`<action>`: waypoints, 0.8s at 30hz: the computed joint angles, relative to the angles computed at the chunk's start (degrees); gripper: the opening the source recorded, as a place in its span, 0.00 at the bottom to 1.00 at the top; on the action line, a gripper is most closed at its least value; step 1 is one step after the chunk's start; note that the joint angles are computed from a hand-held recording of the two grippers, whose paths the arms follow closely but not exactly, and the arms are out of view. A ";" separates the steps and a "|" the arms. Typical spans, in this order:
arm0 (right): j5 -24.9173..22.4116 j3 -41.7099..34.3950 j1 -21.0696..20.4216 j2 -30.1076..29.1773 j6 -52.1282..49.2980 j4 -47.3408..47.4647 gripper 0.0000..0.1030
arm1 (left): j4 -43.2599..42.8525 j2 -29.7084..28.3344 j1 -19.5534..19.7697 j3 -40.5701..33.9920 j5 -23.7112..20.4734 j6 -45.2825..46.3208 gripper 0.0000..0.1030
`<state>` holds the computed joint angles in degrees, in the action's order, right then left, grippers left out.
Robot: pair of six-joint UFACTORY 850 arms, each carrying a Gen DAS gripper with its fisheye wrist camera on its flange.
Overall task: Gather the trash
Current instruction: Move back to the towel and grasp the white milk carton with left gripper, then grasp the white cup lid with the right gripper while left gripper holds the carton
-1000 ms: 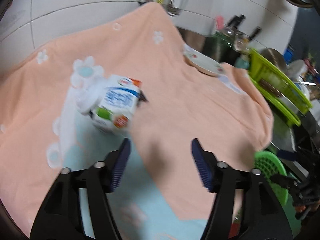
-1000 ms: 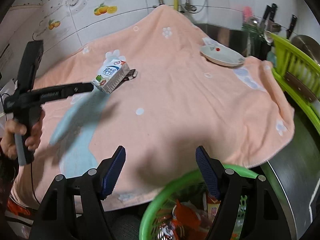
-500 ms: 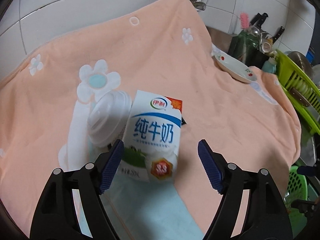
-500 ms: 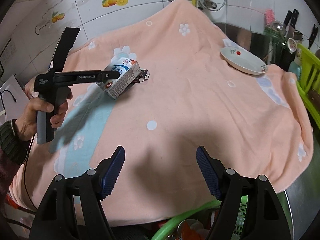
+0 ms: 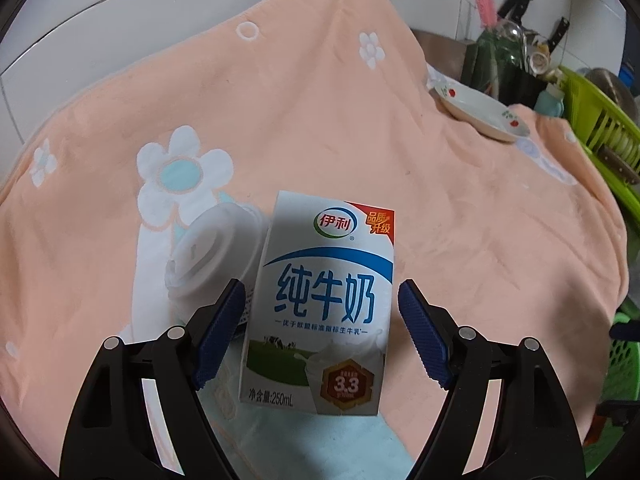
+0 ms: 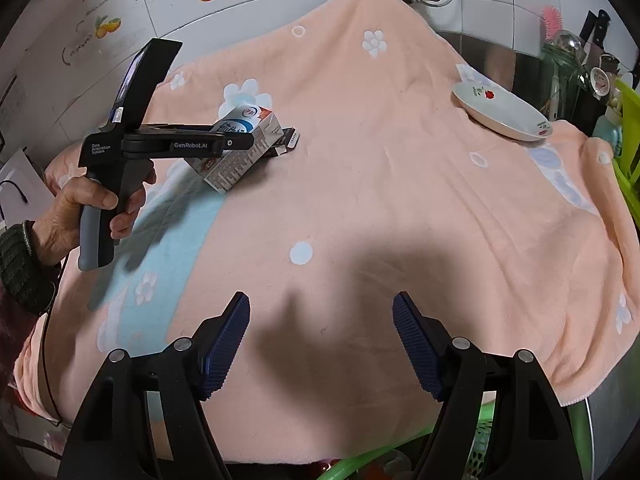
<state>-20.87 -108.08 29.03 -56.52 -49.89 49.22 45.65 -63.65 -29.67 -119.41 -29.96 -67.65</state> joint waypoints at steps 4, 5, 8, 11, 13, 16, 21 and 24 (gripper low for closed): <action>-0.20 -1.10 0.09 -0.65 1.49 -1.70 0.69 | -0.22 -1.92 -0.31 -2.84 -2.34 2.73 0.75; -0.37 -1.47 0.08 -0.87 1.82 -2.15 0.69 | -0.20 -1.97 -0.31 -2.76 -2.01 2.89 0.71; -0.83 -2.32 0.09 -1.36 2.40 -2.99 0.69 | 1.36 -1.39 -0.34 -1.47 -1.03 0.53 0.66; -1.03 -3.26 0.20 -1.88 2.84 -3.74 0.69 | 6.41 0.99 -0.62 2.79 0.97 -5.96 0.65; -1.21 -4.06 0.29 -2.30 3.11 -4.18 0.69 | 9.96 3.04 -0.85 6.09 2.09 -10.62 0.65; -2.01 -6.61 0.44 -3.69 3.89 -5.37 0.69 | 15.52 6.64 -1.24 11.55 3.35 -17.85 0.65; -4.50 -12.91 0.96 -7.04 5.25 -7.88 0.69 | 25.78 13.50 -1.70 21.42 3.52 -31.56 0.65; -7.02 -19.26 1.44 -10.45 7.48 -10.70 0.69 | 31.69 17.49 -1.70 27.02 2.71 -39.78 0.65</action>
